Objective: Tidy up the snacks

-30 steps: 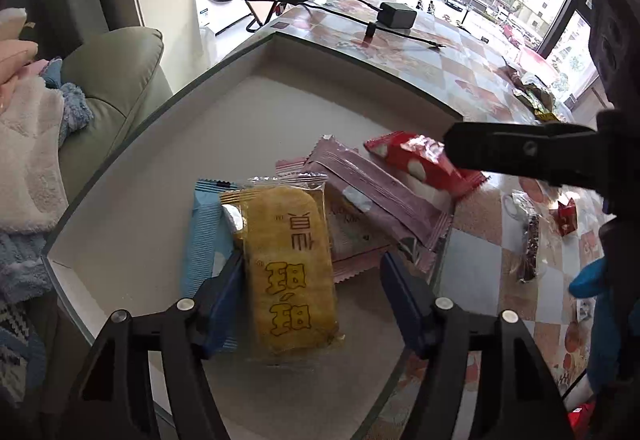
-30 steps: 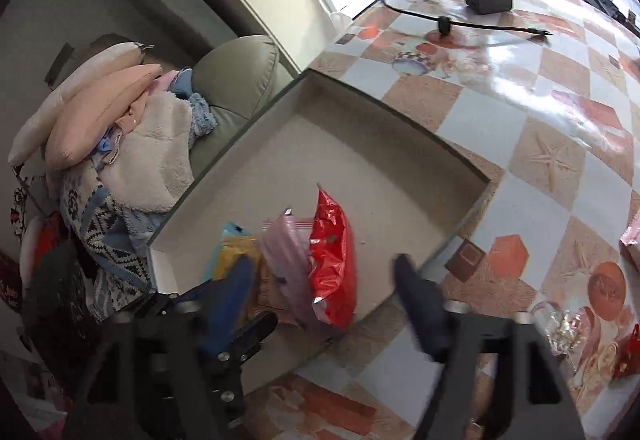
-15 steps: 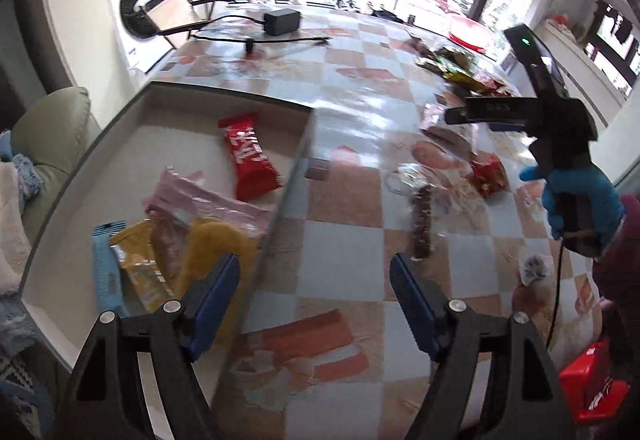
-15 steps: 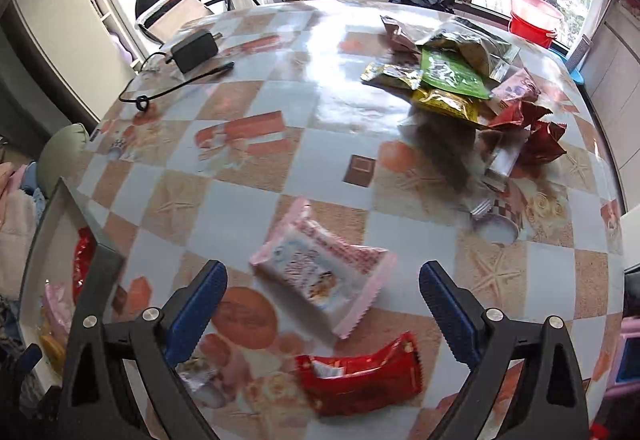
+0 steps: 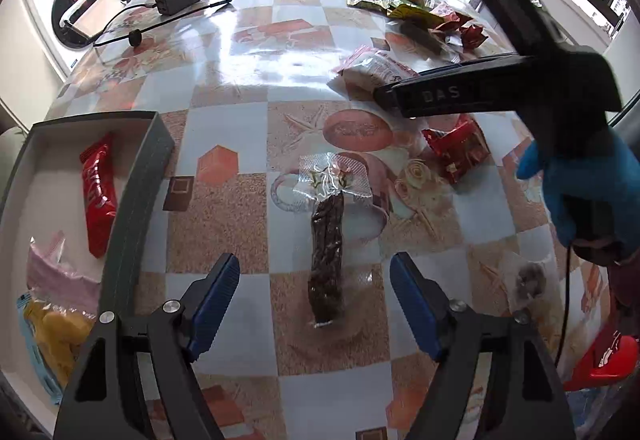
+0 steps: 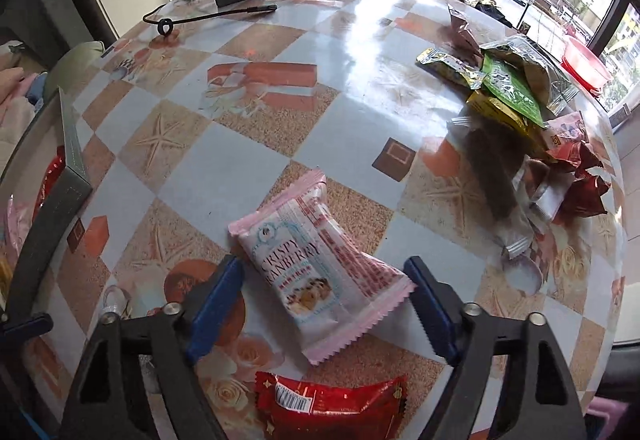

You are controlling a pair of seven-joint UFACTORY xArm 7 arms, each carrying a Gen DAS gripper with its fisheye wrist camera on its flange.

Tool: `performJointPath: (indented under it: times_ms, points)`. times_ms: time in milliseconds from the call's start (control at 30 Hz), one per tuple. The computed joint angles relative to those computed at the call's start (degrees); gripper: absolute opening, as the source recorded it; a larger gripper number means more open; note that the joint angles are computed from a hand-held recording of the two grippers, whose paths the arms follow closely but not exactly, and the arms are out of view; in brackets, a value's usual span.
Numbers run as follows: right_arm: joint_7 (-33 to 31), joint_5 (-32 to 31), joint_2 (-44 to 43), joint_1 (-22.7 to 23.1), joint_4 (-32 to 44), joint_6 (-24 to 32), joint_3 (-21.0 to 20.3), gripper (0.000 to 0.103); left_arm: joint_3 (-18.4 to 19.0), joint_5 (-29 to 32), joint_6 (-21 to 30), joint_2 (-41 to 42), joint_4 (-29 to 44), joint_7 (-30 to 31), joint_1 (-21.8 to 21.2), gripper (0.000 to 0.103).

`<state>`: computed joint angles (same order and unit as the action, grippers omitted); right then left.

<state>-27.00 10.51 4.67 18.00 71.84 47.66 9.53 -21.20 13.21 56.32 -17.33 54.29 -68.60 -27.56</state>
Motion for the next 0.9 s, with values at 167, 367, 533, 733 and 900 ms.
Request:
performJointPath:
  times_ms: [167, 367, 533, 733, 900]
  points:
    - [-2.4, 3.9, -4.7, -1.2, -4.5, 1.6, -0.9, 0.055, 0.0, 1.9, 0.8, 4.6, 2.9, 0.2, 0.2, 0.081]
    - [-5.4, 8.4, -12.0, -1.8, -10.5, 6.5, -2.6, 0.055, 0.5, 6.0, 2.3, 8.4, 6.5, -0.3, -1.6, 0.071]
    - [-6.8, 10.6, -18.8, -2.3, -15.9, 7.8, -4.6, 0.055, 0.0, 7.3, 2.9, 7.6, 6.3, -0.9, -3.6, 0.041]
    - [-3.0, 10.5, -27.7, -6.4, -24.1, 2.7, -8.1, 0.057, -2.8, 12.7, 1.6, 3.5, 1.1, -10.4, -4.0, 0.079]
    - [-2.6, 12.5, -30.2, -8.1, -29.7, -1.4, -11.8, 0.103, -3.1, 15.6, -3.4, 2.3, -2.0, -17.1, -1.9, 0.103]
